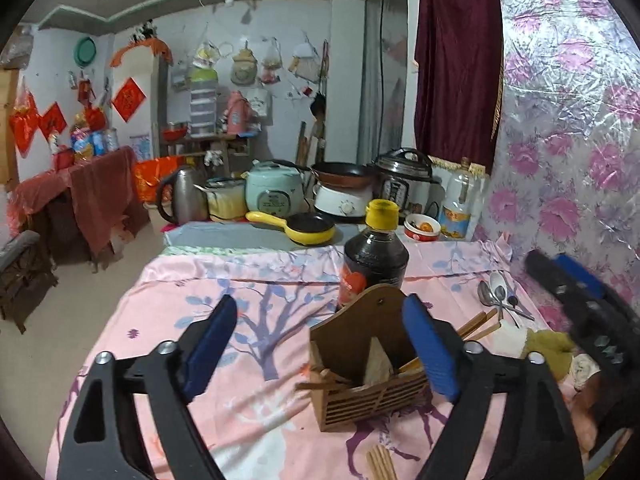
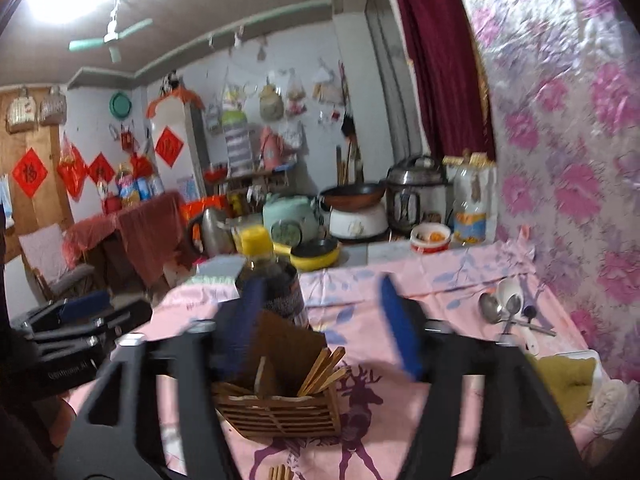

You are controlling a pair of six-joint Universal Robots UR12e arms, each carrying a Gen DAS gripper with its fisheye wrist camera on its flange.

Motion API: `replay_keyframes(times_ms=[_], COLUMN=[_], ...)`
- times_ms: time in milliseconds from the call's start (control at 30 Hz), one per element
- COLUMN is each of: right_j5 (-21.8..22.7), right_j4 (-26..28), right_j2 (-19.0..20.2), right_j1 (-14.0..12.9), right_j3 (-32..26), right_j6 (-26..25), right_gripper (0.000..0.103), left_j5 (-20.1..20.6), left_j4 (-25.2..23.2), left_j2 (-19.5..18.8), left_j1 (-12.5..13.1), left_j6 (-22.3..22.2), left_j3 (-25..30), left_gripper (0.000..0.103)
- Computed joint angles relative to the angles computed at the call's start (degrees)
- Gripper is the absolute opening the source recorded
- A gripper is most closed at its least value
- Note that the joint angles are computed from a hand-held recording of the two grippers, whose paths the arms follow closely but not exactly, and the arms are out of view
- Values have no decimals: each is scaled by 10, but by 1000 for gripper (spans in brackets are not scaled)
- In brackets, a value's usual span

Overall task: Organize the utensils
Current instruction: 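Open both tools to release the chopsticks into the holder, then withdraw both tools from the holder back to the chopstick bundle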

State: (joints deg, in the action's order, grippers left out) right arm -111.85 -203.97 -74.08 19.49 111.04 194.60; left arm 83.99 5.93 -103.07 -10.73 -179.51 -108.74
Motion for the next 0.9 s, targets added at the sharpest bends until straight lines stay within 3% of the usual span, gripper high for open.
replay_keyframes(times_ms=[133, 333, 600, 800, 900], right_j5=[-17, -75, -104, -142, -139], right_j4=[-38, -64, -33, -11, 13], right_j2=[-9, -16, -35, -29, -23], right_j1=[13, 38, 63, 89, 98], right_j3=[24, 62, 119, 139, 152], right_j6=[-1, 19, 80, 82, 97], right_gripper=[92, 96, 96, 96, 96], left_j5=[24, 61, 134, 118, 132], left_j4=[31, 68, 105, 99, 109], left_j2=[17, 43, 65, 85, 82], left_j1=[-4, -11, -35, -31, -34], left_j6=[5, 7, 0, -21, -29], left_j3=[-30, -95, -170, -211, -232], left_gripper=[95, 97, 97, 97, 97])
